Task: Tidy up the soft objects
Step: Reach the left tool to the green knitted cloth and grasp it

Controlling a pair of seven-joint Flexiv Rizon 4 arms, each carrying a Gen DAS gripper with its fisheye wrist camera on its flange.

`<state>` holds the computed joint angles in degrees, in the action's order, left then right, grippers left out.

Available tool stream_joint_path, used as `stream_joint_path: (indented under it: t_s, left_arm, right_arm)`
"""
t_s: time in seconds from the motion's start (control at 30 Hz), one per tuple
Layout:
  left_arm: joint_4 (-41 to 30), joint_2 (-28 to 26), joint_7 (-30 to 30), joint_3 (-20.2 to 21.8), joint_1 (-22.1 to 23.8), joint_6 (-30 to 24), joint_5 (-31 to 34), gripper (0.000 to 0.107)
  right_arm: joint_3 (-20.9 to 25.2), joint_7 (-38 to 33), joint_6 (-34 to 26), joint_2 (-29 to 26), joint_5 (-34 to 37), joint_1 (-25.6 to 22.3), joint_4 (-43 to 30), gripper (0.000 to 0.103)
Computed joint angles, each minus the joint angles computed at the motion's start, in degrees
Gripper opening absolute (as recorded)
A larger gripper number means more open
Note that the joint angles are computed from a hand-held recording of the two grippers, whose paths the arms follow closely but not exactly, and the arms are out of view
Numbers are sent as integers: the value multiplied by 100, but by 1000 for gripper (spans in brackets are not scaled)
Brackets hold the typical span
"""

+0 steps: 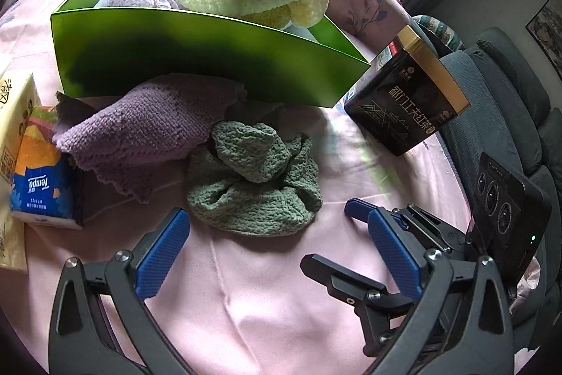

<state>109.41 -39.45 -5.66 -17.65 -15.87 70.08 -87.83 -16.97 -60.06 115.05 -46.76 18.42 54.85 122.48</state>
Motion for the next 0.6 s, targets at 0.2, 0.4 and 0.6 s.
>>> stream_joint_path:
  t_s: [0.2,0.4,0.6]
  left_arm:
    - [-214,-197,-331,-24,16,191,408,99]
    - [-308,-352,-715,-190,198,317,878,76]
    - [-281,-422,-1004,-385,421,374,1305,45]
  right_arm:
    - [86,-57,23,-93,-118,-157,-192,81]
    - [125,-103,79,-187,-142,-227,-361,81]
    - [187,-102,82,-274,-147,-316,-538,62]
